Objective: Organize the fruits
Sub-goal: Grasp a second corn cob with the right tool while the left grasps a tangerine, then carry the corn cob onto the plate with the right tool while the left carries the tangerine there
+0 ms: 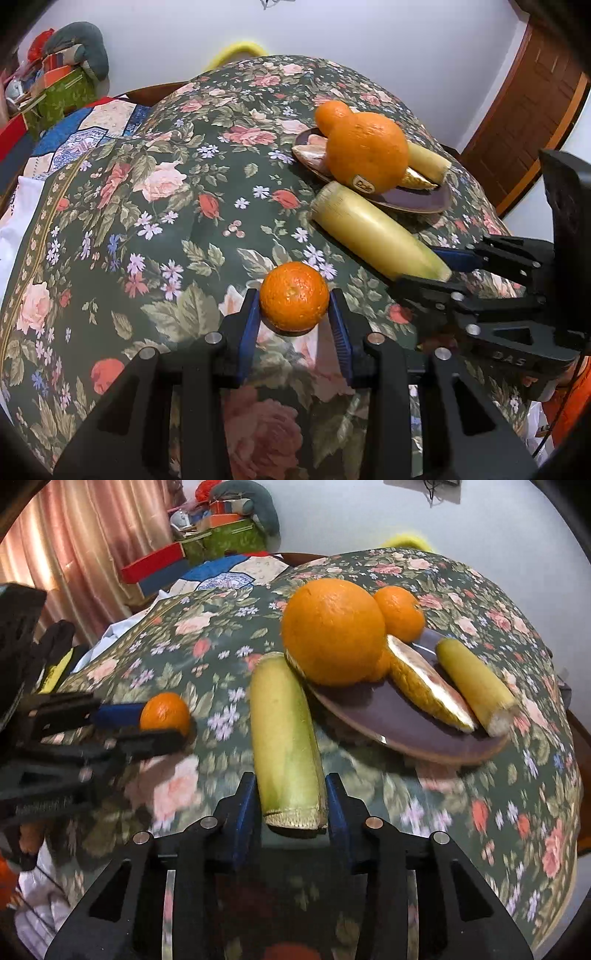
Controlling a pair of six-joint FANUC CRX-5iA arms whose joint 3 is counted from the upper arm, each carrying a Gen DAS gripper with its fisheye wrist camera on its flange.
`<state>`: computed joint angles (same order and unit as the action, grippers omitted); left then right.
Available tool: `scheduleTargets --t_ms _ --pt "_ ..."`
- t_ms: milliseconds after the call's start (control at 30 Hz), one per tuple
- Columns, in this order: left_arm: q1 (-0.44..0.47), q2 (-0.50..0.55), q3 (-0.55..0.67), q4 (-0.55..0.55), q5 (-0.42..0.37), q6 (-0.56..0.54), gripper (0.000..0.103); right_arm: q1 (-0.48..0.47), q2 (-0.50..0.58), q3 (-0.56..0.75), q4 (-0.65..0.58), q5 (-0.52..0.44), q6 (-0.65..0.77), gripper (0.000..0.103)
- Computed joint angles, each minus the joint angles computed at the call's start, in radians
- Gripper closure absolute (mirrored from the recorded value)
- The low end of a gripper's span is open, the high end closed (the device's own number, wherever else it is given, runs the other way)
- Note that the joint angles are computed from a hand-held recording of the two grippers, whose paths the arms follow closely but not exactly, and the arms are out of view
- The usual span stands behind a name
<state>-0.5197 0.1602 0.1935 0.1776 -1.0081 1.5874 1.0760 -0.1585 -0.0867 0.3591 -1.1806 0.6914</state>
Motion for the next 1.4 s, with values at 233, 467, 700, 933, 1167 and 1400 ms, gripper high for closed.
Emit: scheduleTargets --t_ms 233,467,700,933,1167,1400 --pt "-0.023 -0.019 -0.002 -0.003 -0.011 -0.008 0.066 0.057 -0.122 -0.096 0.039 -0.058 -0.115 0.069" --pt "-0.055 -0.026 0.004 0.003 -0.007 -0.011 0.066 0.120 -0.204 -0.148 0.062 -0.147 -0.219 0.069" --pt "-0.080 -0.003 0.033 0.000 -0.016 -0.013 0.066 0.087 -0.198 -0.150 0.070 -0.090 -0.220 0.067" --pt "-0.080 0.003 0.036 0.001 -0.020 -0.013 0.066 0.042 -0.155 -0.146 0.063 -0.036 -0.192 0.066" --pt "-0.081 0.007 0.048 0.001 -0.014 -0.006 0.066 0.086 -0.197 -0.200 0.131 -0.031 -0.316 0.068" --pt "-0.089 0.007 0.066 -0.007 -0.001 0.004 0.066 0.128 -0.242 -0.223 0.207 -0.069 -0.393 0.068"
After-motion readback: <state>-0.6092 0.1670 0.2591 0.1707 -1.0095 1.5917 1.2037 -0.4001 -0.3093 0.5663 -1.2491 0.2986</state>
